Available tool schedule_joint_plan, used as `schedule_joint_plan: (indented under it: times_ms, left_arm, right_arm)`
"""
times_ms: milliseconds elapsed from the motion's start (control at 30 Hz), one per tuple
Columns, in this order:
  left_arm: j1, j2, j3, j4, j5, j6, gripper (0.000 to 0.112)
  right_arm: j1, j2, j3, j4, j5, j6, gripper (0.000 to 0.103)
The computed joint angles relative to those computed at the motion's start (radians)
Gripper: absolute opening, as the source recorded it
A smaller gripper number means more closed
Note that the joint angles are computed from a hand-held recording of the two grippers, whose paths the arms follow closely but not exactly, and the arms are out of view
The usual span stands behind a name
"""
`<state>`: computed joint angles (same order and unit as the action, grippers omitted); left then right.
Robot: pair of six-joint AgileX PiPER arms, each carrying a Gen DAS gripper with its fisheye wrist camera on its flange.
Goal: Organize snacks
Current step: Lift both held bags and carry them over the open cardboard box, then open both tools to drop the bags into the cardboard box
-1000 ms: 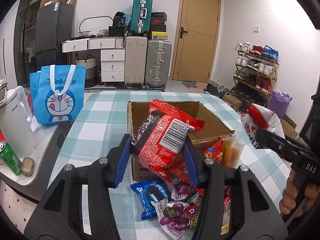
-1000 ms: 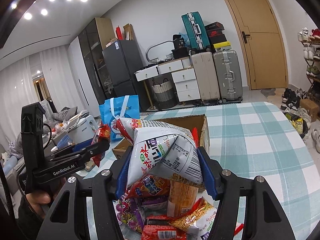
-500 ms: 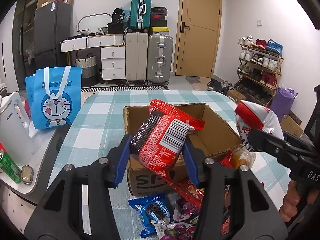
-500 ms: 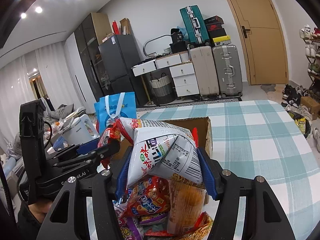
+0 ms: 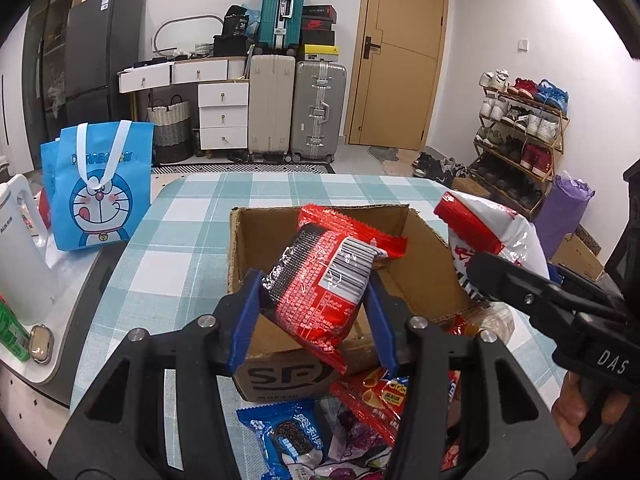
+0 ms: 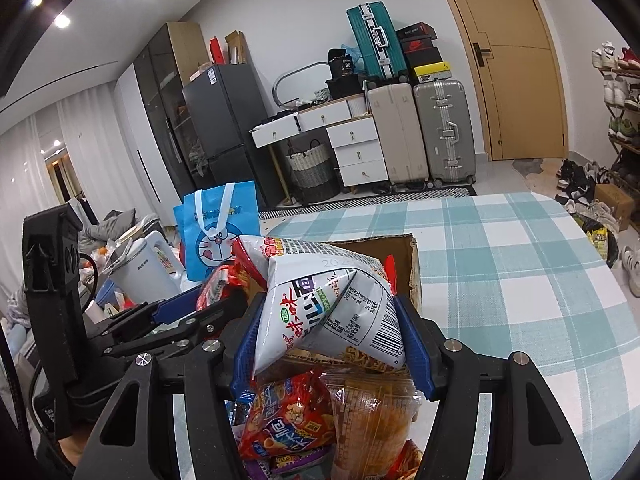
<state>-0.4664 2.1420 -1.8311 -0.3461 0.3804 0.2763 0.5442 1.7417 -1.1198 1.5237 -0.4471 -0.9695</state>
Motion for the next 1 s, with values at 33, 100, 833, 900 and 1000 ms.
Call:
schedule_joint_plan:
  times_ms: [33,100,833,900,1000]
  left_arm:
    - [-0.004,0.012,-0.018,0.03,0.006,-0.027,0.047]
    - [-0.008,0.031,-0.05,0.056,0.017,-0.056,0.047]
    - [0.035,-0.163,0.255,-0.31,-0.055,0.346,0.089]
    - [0.041,-0.206,0.314,-0.356,-0.062,0.394,0.103]
    - [0.053,-0.278,0.425,-0.544,-0.081,0.592,0.102]
  right_arm:
    - [-0.005,0.005,-0.008,0.014,0.005,-0.014,0.062]
    - [-0.012,0.021,-0.037,0.092,0.004,-0.089,0.062]
    - [0.031,-0.151,0.161,0.057,-0.002,-0.004,0.102]
    - [0.056,-0.187,0.208,0.054,-0.024,0.006,0.102]
    - [0.098,-0.251,0.291,0.044,-0.074,0.047,0.103]
